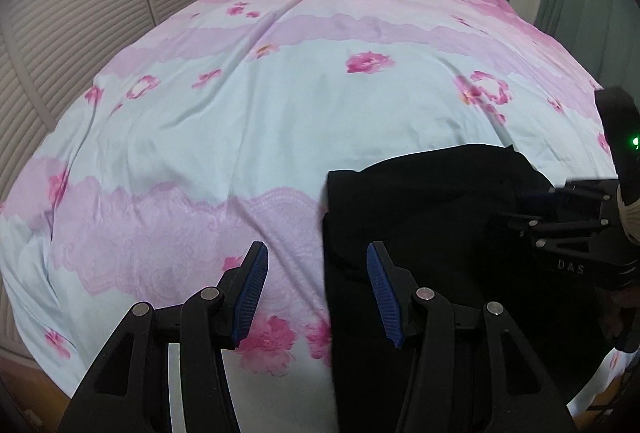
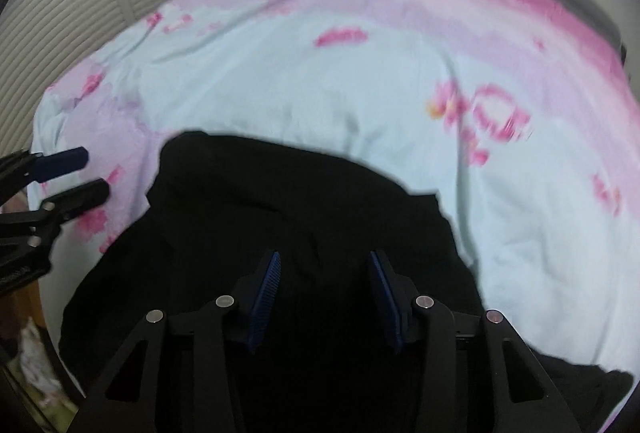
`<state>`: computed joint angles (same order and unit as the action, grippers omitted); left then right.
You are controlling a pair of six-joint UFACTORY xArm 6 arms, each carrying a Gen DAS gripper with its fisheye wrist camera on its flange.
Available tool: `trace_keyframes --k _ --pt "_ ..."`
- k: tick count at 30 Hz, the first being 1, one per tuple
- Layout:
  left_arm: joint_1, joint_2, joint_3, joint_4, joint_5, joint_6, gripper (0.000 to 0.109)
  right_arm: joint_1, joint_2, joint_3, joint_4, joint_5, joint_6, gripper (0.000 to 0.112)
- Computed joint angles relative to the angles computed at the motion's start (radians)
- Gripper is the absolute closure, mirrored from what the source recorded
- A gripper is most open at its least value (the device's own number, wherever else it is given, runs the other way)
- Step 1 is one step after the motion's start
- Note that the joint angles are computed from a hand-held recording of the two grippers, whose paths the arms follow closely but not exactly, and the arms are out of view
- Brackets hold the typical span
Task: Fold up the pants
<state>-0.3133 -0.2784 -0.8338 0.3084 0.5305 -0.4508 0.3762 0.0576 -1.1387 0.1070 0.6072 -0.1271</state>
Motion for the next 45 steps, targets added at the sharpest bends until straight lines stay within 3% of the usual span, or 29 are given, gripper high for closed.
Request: trace_keyframes --k 2,8,18,24,32,36,43,45 --pt "0.013 -0.026 0.017 -0.011 0.007 0.013 0.058 0.001 0.003 0.002 0.038 0.007 -0.024 0.101" --pt "0.061 -0.184 0.099 -0.062 0.072 0.034 0.058 0.061 -0.106 0.064 0.153 -0.009 -0.128 0.103" --pt "0.128 -0.482 0.205 -0.066 0.264 0.056 0.054 0.263 -0.251 0.111 0.362 0.146 -0.330 0.104" --pt "0.140 -0.548 0.238 -0.060 0.308 0.051 0.054 0.323 -0.257 0.190 0.376 0.183 -0.356 0.104" --pt "0.120 -0.569 0.275 -0.065 0.309 0.008 0.054 0.335 -0.254 0.212 0.350 0.204 -0.365 0.104" --pt "0.106 -0.558 0.272 -0.066 0.311 0.000 0.054 0.342 -0.227 0.217 0.355 0.164 -0.371 0.100" --pt "0.054 -0.520 0.233 -0.053 0.312 0.005 0.054 0.346 -0.318 0.269 0.315 0.104 -0.341 0.059" --pt "0.029 -0.497 0.212 -0.048 0.307 0.004 0.054 0.328 -0.372 0.292 0.307 0.102 -0.324 0.058"
